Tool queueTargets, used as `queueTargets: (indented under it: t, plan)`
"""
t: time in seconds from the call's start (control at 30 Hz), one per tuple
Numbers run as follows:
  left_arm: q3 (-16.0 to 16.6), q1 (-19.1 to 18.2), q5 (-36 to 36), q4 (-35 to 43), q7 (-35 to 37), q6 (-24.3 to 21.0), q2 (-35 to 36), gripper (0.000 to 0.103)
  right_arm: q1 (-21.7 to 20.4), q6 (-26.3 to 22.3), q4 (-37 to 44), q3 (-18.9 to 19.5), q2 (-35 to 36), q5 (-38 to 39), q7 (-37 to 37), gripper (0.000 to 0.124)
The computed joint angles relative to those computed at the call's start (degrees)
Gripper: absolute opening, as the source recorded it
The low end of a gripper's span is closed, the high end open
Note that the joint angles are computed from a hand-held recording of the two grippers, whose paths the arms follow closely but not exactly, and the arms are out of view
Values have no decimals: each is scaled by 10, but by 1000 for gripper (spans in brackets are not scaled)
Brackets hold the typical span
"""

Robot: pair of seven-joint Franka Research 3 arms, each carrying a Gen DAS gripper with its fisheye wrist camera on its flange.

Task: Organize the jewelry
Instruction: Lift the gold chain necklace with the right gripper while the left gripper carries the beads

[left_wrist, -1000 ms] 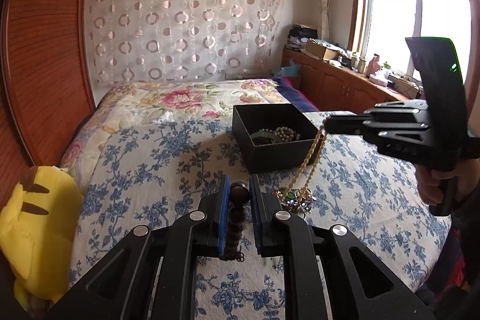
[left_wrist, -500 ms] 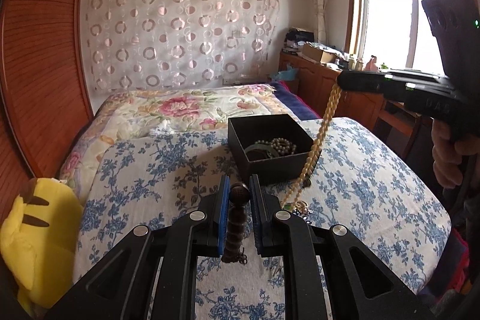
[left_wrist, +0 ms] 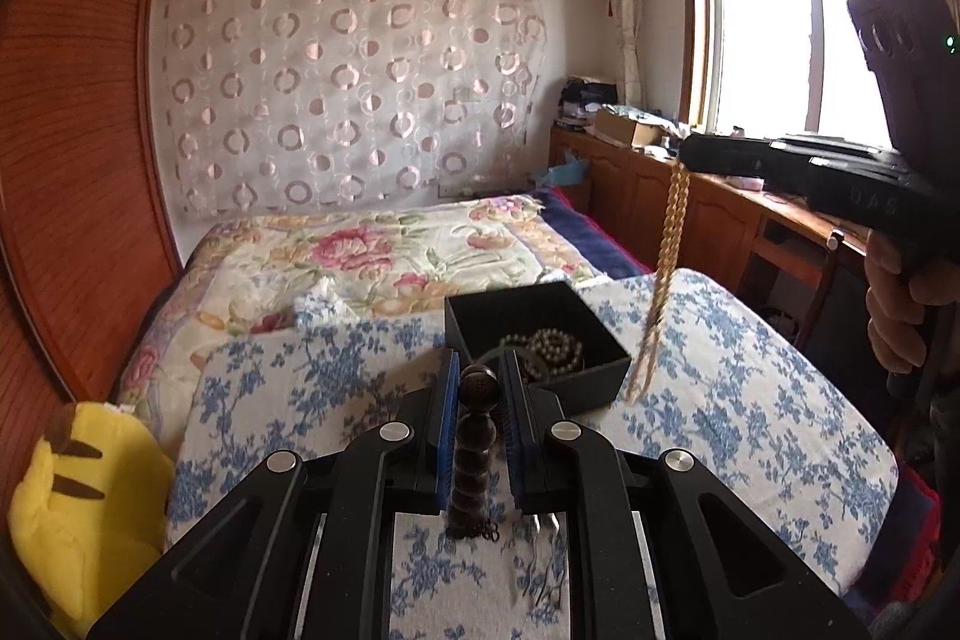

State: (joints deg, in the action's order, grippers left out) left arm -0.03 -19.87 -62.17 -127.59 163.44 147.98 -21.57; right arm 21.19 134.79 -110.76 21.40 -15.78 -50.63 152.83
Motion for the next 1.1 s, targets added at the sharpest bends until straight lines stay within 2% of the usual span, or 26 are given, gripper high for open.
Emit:
queueTargets:
  t: [0.43,0.73,0.97,1.1]
  plan:
    - [-28,0,-5,71,-7,-7,56,12,-24,37,14,-20,6,2,-25,5]
    - [-55,16,7,128,-21,-23,106,12,-39,82,3,-40,13,24,-33,5]
    - [-77,29,23,163,-40,-21,142,12,-58,120,-4,-47,8,27,-40,5]
    - [-91,36,50,178,-62,-16,168,12,-64,147,-23,-56,11,56,-57,5]
